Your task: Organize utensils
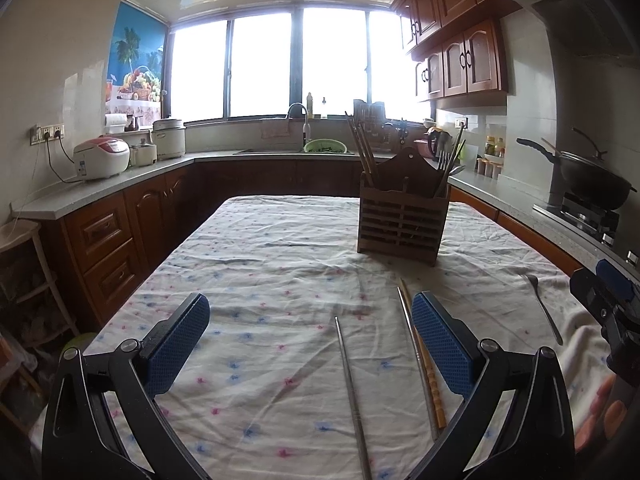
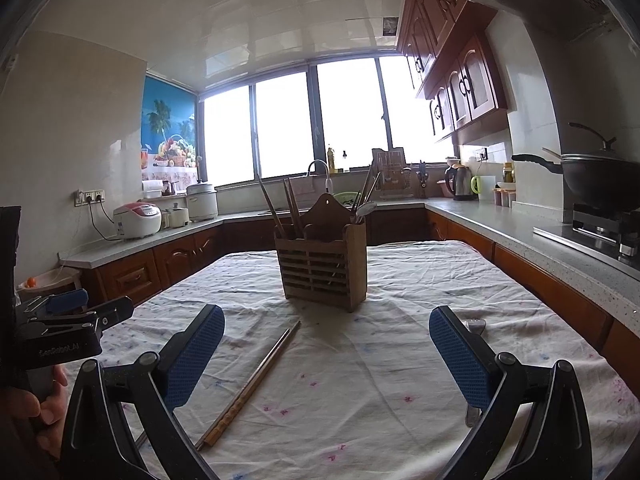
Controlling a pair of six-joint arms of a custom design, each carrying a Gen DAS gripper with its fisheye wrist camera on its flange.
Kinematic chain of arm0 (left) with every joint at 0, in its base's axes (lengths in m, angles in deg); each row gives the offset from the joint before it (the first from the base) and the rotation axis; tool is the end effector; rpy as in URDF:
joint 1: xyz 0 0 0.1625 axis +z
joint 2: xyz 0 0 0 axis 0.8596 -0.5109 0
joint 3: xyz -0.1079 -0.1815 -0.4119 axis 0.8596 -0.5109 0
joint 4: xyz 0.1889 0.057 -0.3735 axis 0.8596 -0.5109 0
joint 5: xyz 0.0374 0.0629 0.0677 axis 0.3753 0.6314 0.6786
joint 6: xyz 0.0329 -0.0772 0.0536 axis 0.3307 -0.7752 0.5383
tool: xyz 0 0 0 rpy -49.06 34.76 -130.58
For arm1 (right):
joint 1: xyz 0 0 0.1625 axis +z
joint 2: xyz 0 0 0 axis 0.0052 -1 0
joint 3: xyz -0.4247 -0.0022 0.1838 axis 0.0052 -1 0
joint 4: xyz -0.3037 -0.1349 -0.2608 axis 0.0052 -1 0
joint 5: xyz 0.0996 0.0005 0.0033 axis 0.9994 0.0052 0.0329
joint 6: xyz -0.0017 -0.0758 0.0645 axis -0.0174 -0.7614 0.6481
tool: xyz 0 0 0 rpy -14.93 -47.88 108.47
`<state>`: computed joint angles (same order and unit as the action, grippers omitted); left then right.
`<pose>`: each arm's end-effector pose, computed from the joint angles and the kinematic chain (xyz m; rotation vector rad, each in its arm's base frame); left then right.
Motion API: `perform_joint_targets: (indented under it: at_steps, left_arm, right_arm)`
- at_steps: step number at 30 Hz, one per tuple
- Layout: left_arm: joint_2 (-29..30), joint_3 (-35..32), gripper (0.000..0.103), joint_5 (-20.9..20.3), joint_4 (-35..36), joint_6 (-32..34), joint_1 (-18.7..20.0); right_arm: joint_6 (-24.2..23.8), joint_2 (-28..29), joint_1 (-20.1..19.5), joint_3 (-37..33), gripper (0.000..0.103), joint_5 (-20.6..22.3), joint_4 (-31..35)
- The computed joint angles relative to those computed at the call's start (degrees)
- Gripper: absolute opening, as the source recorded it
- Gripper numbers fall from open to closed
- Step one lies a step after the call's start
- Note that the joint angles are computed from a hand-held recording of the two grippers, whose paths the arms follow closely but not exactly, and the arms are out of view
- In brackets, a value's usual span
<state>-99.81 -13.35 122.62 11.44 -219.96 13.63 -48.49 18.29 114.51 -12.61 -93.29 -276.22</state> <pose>-0.0844 -0.8128 0.3188 0.9808 2.2112 -1.2817 0.3994 -0.7103 0.0121 0.3205 -1.8298 1.5998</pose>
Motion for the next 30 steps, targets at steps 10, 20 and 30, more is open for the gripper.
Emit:
perform_joint_targets:
  at_steps: [10, 20, 30]
  left_arm:
    - [0.2, -0.3, 0.103, -1.2, -0.2, 0.4, -0.1]
    - [0.3, -0.9, 0.103, -1.8, 0.1, 0.0, -0.1]
    - [-3.5, 5.6, 0.103, -0.1, -5.5, 1.4, -0.4]
  right_arm:
    - [0.4, 0.1, 0.0, -0.2, 0.103, -0.1, 1.2]
    - [0.9, 0.0, 0.2, -0.2, 0.103, -0.5, 2.4]
    - [-1.7, 1.0, 0.6, -1.8, 0.103, 0.0, 1.2]
